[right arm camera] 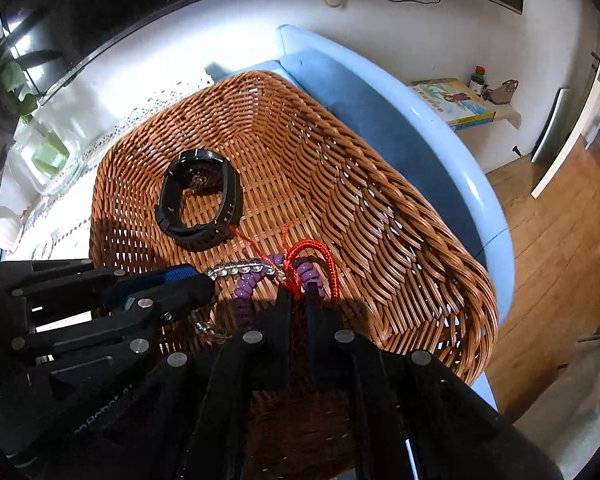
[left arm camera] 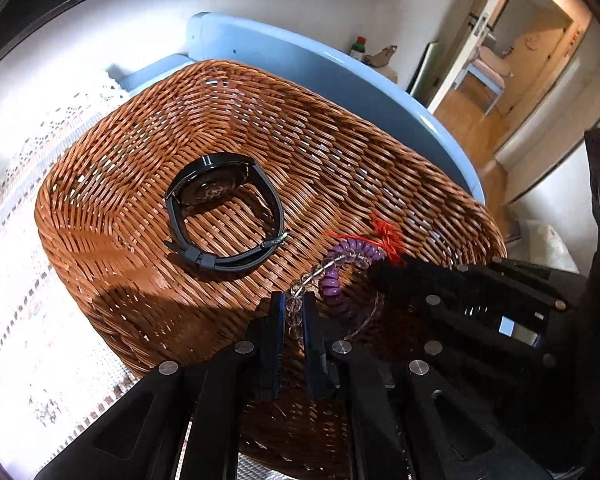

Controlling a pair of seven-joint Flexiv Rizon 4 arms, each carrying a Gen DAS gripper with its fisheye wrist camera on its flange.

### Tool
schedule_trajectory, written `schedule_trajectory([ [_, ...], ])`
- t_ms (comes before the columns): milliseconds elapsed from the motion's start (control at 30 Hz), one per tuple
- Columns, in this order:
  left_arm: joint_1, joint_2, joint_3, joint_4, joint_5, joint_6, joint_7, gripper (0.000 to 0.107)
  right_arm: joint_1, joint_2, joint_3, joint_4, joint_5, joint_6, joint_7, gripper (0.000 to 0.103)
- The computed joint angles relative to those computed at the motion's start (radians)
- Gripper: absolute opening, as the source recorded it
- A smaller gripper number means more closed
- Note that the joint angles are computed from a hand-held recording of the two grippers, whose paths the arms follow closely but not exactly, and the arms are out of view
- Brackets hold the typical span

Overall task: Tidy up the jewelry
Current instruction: 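Carry the bead bracelet in the left tool and red bracelet in the right tool over the basket, then open both tools to drop the bead and red bracelets into the basket, then move the left tool toward the blue hair clip while the right tool approaches the clear coil tie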

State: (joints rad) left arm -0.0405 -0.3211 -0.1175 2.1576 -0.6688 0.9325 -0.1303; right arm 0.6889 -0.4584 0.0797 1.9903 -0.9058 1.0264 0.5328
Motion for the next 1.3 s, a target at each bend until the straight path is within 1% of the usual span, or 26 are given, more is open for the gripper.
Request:
schedule_trajectory([
  [67,-0.014,-0.005,0.006,-0.003,0.026,0.032,-0.021,0.010,-0.002,-0.001,-0.005,0.004,-0.009,0.019,0.013,0.010],
  [133,-0.013,-0.014,0.008,-0.020,0.042,0.020,-0.054,0.010,-0.004,-0.003,0.001,-0.001,0.007,0.011,0.003,0.014],
  [167,-0.013,-0.021,0.014,-0.036,0.057,0.007,-0.089,0.010,-0.003,-0.004,0.010,-0.010,0.026,-0.009,-0.016,0.019],
  [233,-0.002,-0.032,0.022,-0.071,0.073,-0.040,-0.148,0.011,0.002,-0.004,0.023,-0.028,0.062,-0.057,-0.054,0.032],
  [300,0.034,-0.037,0.015,-0.105,0.042,-0.128,-0.160,0.012,0.014,0.010,0.022,-0.030,0.076,-0.106,-0.044,0.065],
  [333,0.053,-0.036,0.010,-0.117,0.007,-0.166,-0.158,0.016,0.019,0.022,0.017,-0.018,0.065,-0.113,-0.013,0.072],
  [367,0.061,-0.035,0.009,-0.122,-0.019,-0.178,-0.152,0.025,0.018,0.039,0.005,0.007,0.028,-0.087,0.037,0.084],
  [400,0.067,-0.032,0.009,-0.125,-0.043,-0.181,-0.144,0.033,0.015,0.052,-0.006,0.029,-0.016,-0.054,0.089,0.094],
  [433,0.071,-0.028,0.010,-0.126,-0.066,-0.179,-0.135,0.050,0.010,0.066,-0.019,0.051,-0.068,-0.020,0.153,0.097],
  [467,0.078,-0.024,0.011,-0.129,-0.087,-0.185,-0.123,0.058,0.003,0.077,-0.020,0.061,-0.097,-0.012,0.189,0.098],
  [567,0.107,-0.028,0.023,-0.166,-0.119,-0.264,-0.103,0.059,-0.012,0.087,0.005,0.046,-0.110,-0.056,0.197,0.098],
  [600,0.112,-0.029,0.030,-0.178,-0.124,-0.274,-0.105,0.059,-0.016,0.087,0.013,0.038,-0.110,-0.068,0.191,0.098],
  [667,0.120,-0.025,0.042,-0.187,-0.133,-0.280,-0.105,0.062,-0.019,0.083,0.026,0.013,-0.101,-0.095,0.167,0.099],
  [800,0.168,-0.037,0.066,-0.245,-0.158,-0.311,-0.108,0.065,-0.007,0.065,0.044,-0.055,-0.059,-0.170,0.096,0.103],
  [867,0.193,-0.049,0.072,-0.267,-0.185,-0.293,-0.095,0.065,0.005,0.055,0.043,-0.094,-0.059,-0.197,0.065,0.103],
  [933,0.231,-0.068,0.079,-0.298,-0.217,-0.297,-0.087,0.065,0.019,0.038,0.035,-0.146,-0.076,-0.213,0.025,0.103],
  [1000,0.266,-0.106,0.083,-0.353,-0.228,-0.304,-0.110,0.065,0.030,0.017,0.021,-0.192,-0.107,-0.207,-0.003,0.103],
  [1067,0.296,-0.149,0.087,-0.402,-0.237,-0.269,-0.131,0.065,0.037,-0.012,0.002,-0.247,-0.146,-0.173,-0.034,0.103],
  [1167,0.339,-0.224,0.090,-0.486,-0.216,-0.217,-0.190,0.065,0.040,-0.075,-0.025,-0.341,-0.182,-0.078,-0.088,0.103],
  [1200,0.356,-0.249,0.088,-0.511,-0.211,-0.199,-0.207,0.065,0.042,-0.099,-0.031,-0.372,-0.177,-0.046,-0.114,0.103],
  [1233,0.370,-0.272,0.083,-0.532,-0.209,-0.171,-0.220,0.065,0.039,-0.136,-0.032,-0.420,-0.156,-0.009,-0.167,0.103],
  [1300,0.387,-0.330,0.077,-0.574,-0.189,-0.085,-0.232,0.065,0.045,-0.199,-0.029,-0.505,-0.101,0.021,-0.272,0.103],
])
